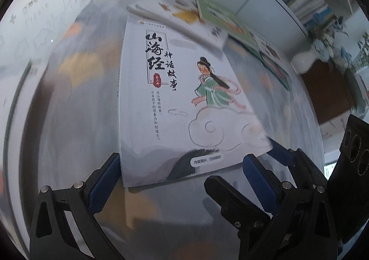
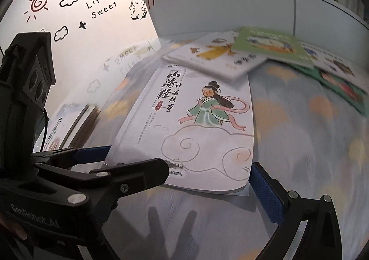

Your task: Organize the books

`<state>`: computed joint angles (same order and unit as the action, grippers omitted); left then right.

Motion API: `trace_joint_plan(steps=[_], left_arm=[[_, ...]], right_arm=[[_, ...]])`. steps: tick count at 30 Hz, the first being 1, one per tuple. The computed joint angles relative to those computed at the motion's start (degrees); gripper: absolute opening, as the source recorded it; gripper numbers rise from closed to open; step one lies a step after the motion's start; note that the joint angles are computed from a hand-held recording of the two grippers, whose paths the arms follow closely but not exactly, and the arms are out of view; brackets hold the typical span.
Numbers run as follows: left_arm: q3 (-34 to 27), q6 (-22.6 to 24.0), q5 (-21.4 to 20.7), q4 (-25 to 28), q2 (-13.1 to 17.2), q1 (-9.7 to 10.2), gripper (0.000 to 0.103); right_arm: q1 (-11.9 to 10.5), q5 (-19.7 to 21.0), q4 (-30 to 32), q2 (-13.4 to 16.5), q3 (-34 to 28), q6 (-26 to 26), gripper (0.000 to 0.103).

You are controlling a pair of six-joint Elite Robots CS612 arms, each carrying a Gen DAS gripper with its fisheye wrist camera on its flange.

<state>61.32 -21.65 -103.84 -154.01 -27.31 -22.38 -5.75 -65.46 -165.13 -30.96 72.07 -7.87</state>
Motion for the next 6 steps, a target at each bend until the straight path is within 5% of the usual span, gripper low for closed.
trace_joint_plan(steps=[4,6], left_arm=[[5.86,1.47,-1.43,-2.22,-2.78,-0.61,0.101],[7.66,3.11,-4.15,-2.11,-3.69,-0.75,0.101]], right_arm=[[0.16,-0.61,-3.67,-3.03,6.33,-2.54,0.103],[-0.09,2.21,-3.71,-4.50,9.19,-4.07,0.103]])
